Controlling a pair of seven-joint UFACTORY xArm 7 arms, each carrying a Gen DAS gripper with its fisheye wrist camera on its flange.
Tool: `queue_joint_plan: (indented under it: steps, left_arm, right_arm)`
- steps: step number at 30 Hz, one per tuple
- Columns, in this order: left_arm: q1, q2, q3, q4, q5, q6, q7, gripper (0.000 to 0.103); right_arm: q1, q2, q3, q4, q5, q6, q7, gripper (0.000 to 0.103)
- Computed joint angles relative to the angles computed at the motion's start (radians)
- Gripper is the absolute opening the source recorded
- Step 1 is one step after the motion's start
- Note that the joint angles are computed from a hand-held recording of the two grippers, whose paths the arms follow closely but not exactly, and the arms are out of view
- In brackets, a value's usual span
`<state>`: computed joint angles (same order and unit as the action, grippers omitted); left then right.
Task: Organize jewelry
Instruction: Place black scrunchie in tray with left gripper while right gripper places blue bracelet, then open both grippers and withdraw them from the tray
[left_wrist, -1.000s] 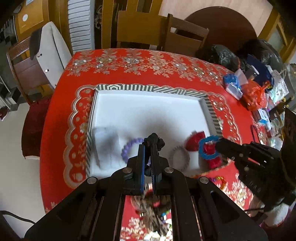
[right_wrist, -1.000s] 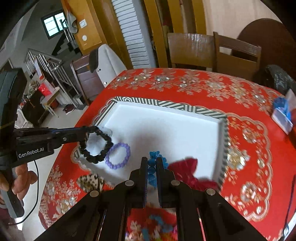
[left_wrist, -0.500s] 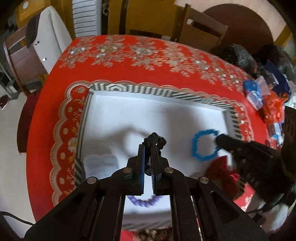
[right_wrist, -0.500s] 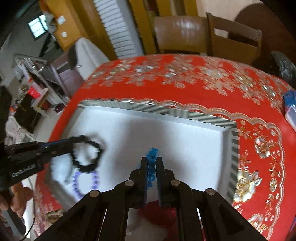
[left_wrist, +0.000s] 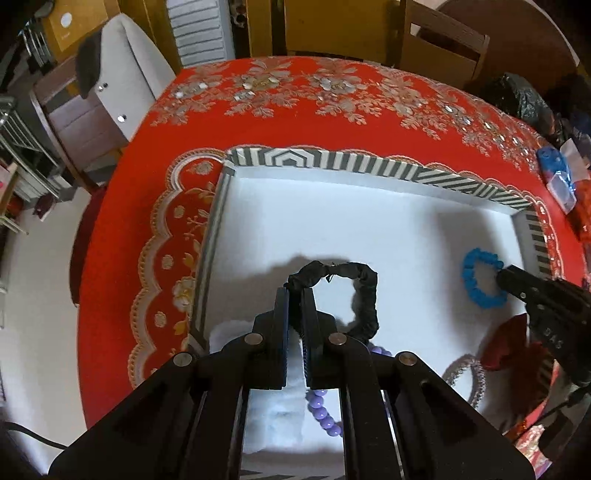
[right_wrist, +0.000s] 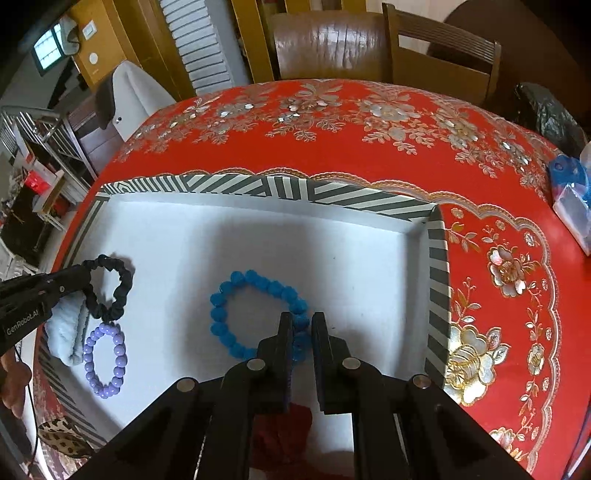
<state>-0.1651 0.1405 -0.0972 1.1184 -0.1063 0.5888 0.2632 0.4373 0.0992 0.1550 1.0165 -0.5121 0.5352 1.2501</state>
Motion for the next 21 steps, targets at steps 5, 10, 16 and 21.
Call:
queue_joint_plan:
  steps: [5, 10, 16, 21]
  left_arm:
    - [0.005, -0.032, 0.003, -0.028, -0.013, -0.023, -0.009, 0.043]
    - [0.011, -0.103, 0.007, -0.08, -0.041, -0.047, 0.016, 0.051]
    - [0.01, -0.221, 0.023, -0.171, -0.065, -0.081, 0.044, 0.051]
    - [0.004, -0.346, 0.046, -0.269, -0.086, -0.089, 0.067, 0.054]
  right_arm:
    - [0.009, -0.065, 0.016, -0.029, -0.055, 0.013, 0.076, 0.029]
    - [0.01, -0.127, 0.059, -0.051, -0.093, 0.029, 0.155, 0.029]
    - [0.032, -0.175, 0.129, -0.034, -0.135, 0.098, 0.244, 0.036]
    - [0.065, -0.191, 0.175, 0.001, -0.163, 0.177, 0.295, 0.039]
